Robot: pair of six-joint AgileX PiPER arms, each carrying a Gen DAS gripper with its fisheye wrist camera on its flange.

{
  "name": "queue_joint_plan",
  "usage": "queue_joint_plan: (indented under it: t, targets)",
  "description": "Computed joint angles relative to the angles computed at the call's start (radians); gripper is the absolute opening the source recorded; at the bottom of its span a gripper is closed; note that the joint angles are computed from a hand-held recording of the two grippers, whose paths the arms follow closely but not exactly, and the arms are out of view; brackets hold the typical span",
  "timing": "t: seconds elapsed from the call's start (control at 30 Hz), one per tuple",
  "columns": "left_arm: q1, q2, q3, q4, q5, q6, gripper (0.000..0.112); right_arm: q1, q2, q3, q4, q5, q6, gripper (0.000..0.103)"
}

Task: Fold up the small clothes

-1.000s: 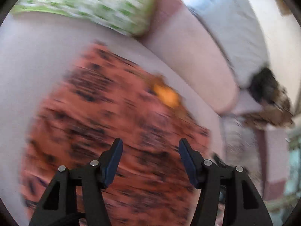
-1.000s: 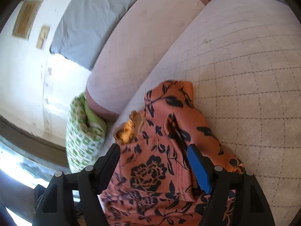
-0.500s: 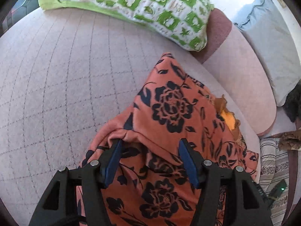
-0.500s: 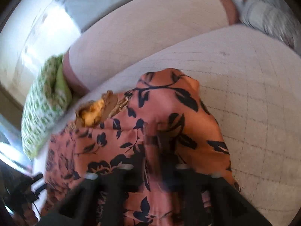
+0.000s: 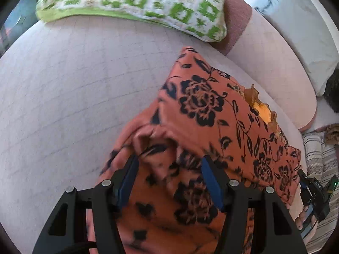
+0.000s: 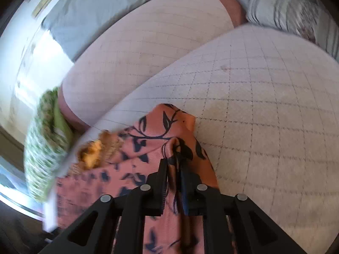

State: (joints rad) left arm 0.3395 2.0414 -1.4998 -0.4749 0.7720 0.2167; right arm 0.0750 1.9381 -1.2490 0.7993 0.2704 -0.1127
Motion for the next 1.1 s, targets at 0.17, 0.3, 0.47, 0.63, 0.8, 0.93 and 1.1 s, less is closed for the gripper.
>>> queue_joint_plan:
  t: [0.17, 0.3, 0.47, 0.63, 0.8, 0.93, 1.1]
  targets:
    - [0.133, -0.267, 0.302, -0.076, -0.051, 0.186, 0.063, -0.029, -0.155, 0.159, 0.199, 0.012, -0.197, 0.014]
    - [0.249, -0.458, 0.489, -0.061, 0.001, 0.314, 0.065, -0.056, -0.309, 0.334, 0.475, 0.061, -0.474, 0.018]
    - [0.466, -0.625, 0.618, -0.123, 0.177, 0.528, 0.069, -0.095, -0.602, 0.618, 0.622, 0.19, -0.642, 0.067]
    - [0.571, -0.652, 0.704, -0.16, 0.242, 0.661, 0.069, -0.253, -0.912, 0.816, 0.456, 0.409, -0.553, 0.083]
    - [0.575, -0.616, 0.748, -0.174, 0.227, 0.7, 0.056, -0.435, -1.156, 0.872, 0.187, 0.627, -0.397, 0.083]
    - [0.522, -0.587, 0.782, -0.199, 0.146, 0.7, 0.049, -0.644, -1.209, 0.931, 0.155, 0.822, -0.452, 0.083]
    - [0.54, -0.515, 0.806, -0.408, 0.24, 0.92, 0.057, -0.641, -1.164, 1.017, 0.141, 0.787, -0.481, 0.079]
